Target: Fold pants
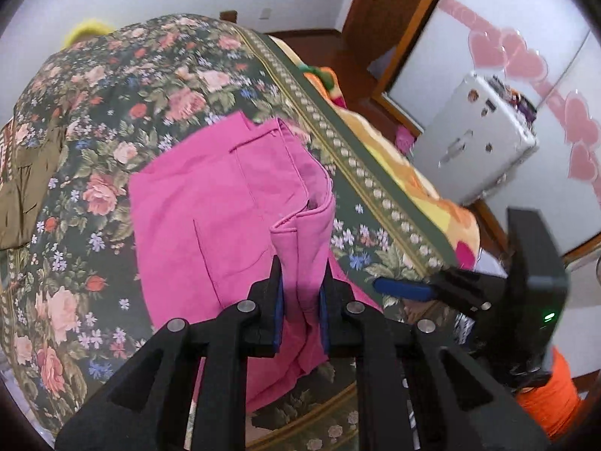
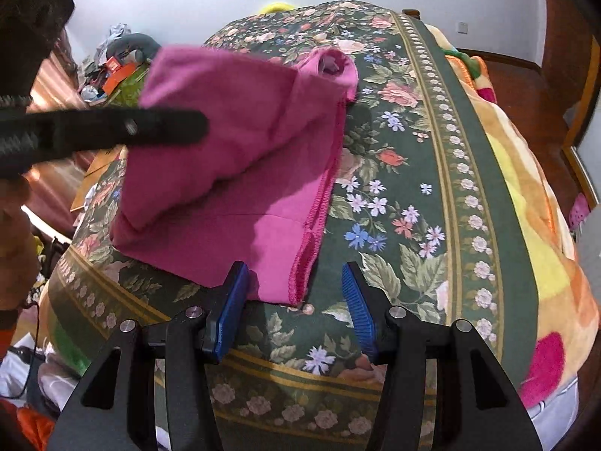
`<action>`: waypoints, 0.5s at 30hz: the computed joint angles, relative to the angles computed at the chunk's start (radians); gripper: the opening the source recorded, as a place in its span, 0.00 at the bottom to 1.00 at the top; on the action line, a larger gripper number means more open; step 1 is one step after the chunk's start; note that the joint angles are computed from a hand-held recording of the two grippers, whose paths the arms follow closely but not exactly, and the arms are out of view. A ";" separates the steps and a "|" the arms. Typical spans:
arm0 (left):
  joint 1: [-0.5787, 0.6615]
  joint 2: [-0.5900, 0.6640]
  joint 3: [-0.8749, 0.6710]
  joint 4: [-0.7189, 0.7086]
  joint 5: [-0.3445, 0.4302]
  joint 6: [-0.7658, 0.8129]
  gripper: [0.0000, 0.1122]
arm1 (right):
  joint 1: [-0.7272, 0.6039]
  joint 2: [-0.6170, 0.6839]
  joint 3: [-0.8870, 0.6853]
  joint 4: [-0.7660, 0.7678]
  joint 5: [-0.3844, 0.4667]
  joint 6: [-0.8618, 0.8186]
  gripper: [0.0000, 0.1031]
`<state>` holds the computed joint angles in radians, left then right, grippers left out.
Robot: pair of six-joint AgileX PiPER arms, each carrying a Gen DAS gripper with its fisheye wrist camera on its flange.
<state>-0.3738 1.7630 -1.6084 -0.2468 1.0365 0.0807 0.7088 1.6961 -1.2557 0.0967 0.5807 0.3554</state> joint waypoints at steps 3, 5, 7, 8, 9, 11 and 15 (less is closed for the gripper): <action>-0.019 0.004 0.003 0.021 0.003 -0.014 0.15 | 0.002 -0.019 0.009 -0.018 0.003 0.026 0.46; -0.024 -0.001 -0.003 0.032 0.011 -0.011 0.25 | 0.006 -0.031 0.014 -0.037 0.004 0.053 0.46; -0.013 -0.020 0.000 0.018 0.006 0.010 0.48 | 0.007 -0.039 0.014 -0.056 0.001 0.077 0.46; -0.003 -0.030 0.002 -0.001 0.002 0.031 0.53 | 0.015 -0.046 0.012 -0.082 0.004 0.102 0.46; 0.012 -0.050 0.009 -0.028 -0.004 0.064 0.56 | 0.022 -0.052 0.009 -0.114 0.010 0.128 0.46; 0.027 -0.065 0.003 -0.023 -0.010 0.078 0.56 | 0.041 -0.060 -0.005 -0.185 0.028 0.185 0.46; 0.077 -0.050 -0.051 0.039 0.003 0.040 0.56 | 0.055 -0.078 -0.025 -0.260 0.027 0.252 0.47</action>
<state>-0.2965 1.7133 -1.6597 -0.2083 1.0390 0.1210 0.7642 1.6186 -1.2811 -0.1632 0.6080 0.6078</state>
